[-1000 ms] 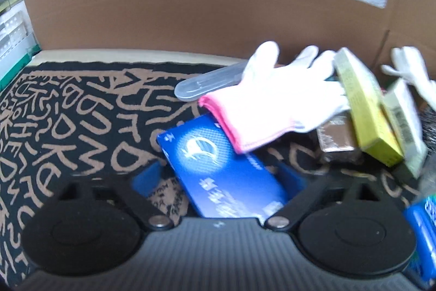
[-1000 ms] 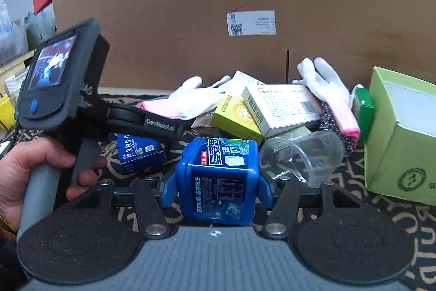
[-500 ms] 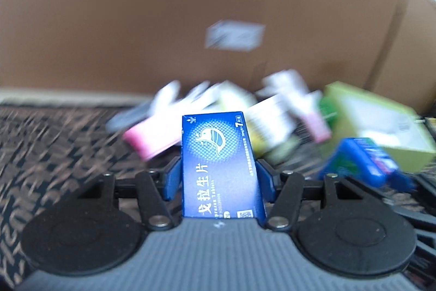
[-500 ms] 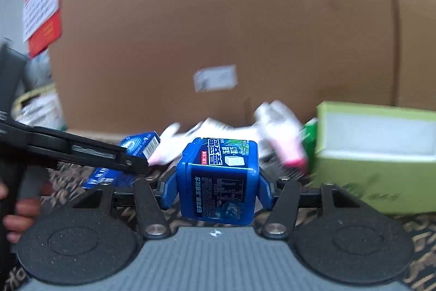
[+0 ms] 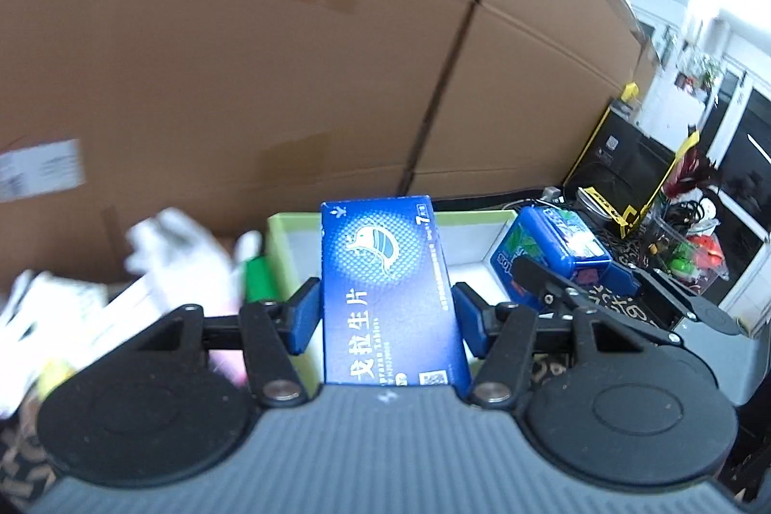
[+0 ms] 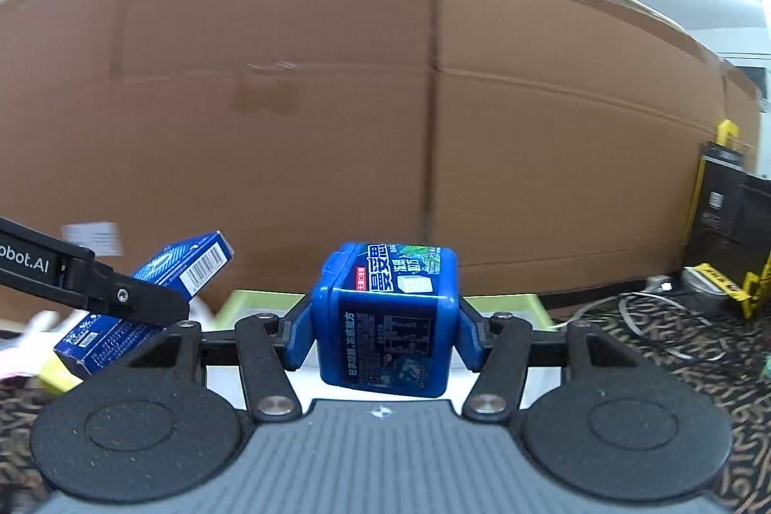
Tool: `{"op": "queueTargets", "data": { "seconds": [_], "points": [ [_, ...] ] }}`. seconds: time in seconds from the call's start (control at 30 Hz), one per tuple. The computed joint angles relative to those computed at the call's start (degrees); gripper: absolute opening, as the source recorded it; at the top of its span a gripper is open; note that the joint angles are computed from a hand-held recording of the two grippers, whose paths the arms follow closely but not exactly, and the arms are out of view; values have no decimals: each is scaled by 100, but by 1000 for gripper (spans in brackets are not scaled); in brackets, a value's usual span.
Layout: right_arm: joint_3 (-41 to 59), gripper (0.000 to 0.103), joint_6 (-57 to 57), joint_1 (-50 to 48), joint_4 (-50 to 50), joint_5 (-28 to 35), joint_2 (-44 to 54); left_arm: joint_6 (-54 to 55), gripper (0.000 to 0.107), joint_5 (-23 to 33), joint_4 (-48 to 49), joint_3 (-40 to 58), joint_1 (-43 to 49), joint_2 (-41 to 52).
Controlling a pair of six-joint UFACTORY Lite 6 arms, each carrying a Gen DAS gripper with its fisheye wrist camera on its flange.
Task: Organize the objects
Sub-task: 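Carry both blue items into the lime-green box and open both tools, then grasp the black tape roll with left tool while right tool grasps clear cup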
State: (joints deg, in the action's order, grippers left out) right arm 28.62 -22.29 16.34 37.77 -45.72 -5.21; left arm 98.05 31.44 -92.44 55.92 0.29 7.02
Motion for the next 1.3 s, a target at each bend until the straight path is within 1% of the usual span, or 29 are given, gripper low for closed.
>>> {"op": "queueTargets", "data": {
  "seconds": [0.13, 0.2, 0.27, 0.4, 0.47, 0.5, 0.53, 0.57, 0.6, 0.63, 0.67, 0.7, 0.73, 0.77, 0.8, 0.87, 0.9, 0.97, 1.03, 1.1, 1.17, 1.27, 1.3],
  "points": [
    [829, 61, 717, -934, -1117, 724, 926, 379, 58, -482, -443, 1075, -637, 1296],
    [992, 61, 1023, -1187, -1568, 918, 1253, 389, 58, -855, -486, 1562, -916, 1821],
    [1208, 61, 1177, -1327, -1829, 1050, 1600, 237, 58, -1085, -373, 1987, -1050, 2274],
    [1610, 61, 1576, -1556, -2332, 1262, 2119, -100, 58, -1277, -123, 2518, -1083, 2864],
    [1766, 61, 1535, -1594, -2341, 1355, 2298, -85, 60, -1279, -137, 2602, -1075, 2984],
    [1873, 61, 1429, -1561, -2229, 1400, 2403, 57, 68, -1280, -286, 2572, -1064, 2994],
    [1907, 62, 1306, -1512, -2098, 1426, 2447, 112, 84, -1282, -365, 2553, -1056, 2977],
    [1849, 65, 1113, -1392, -1863, 1499, 2377, 353, 92, -1287, -667, 2489, -1054, 2947],
    [1929, 68, 949, -1403, -1746, 1641, 2415, 674, 103, -1252, -1028, 2375, -1032, 2892],
    [1922, 74, 745, -1370, -1545, 1694, 2385, 763, 103, -1170, -1148, 2328, -1003, 2834],
    [1853, 76, 551, -1331, -1348, 1700, 2284, 724, 103, -1098, -1115, 2235, -957, 2744],
    [1728, 76, 375, -1292, -1170, 1697, 2098, 452, 103, -1073, -873, 2160, -917, 2626],
    [1569, 76, 208, -1244, -969, 1668, 1844, 101, 103, -1050, -547, 2130, -880, 2504],
    [1312, 77, 76, -1164, -762, 1561, 1484, -9, 103, -985, -428, 2005, -815, 2315],
    [1105, 77, 52, -1156, -728, 1442, 1148, 120, 103, -875, -522, 1749, -720, 2024],
    [356, 86, -110, -893, -439, 1011, 158, 703, 103, -618, -980, 1080, -480, 1318],
    [42, 88, -187, -662, -247, 708, -213, 928, 103, -505, -1137, 722, -353, 927],
    [-573, 95, -560, -151, 259, 337, -1155, 1084, 103, -140, -1067, 50, 37, 150],
    [-1040, 97, -898, 465, 782, 34, -1917, 910, 103, 154, -791, -529, 514, -599],
    [-1424, 97, -988, 1072, 1050, -237, -2461, 648, 103, 505, -394, -1030, 1130, -1264],
    [-1716, 98, -1112, 1692, 1385, -408, -2874, 598, 103, 894, -164, -1467, 1834, -1782],
    [-1940, 99, -1019, 2467, 1726, -745, -2873, 681, 103, 1385, 110, -1917, 2848, -2224],
    [-1847, 99, -1120, 2923, 2076, -939, -2712, 721, 103, 1542, 174, -2059, 3195, -2292]
  ]
}}
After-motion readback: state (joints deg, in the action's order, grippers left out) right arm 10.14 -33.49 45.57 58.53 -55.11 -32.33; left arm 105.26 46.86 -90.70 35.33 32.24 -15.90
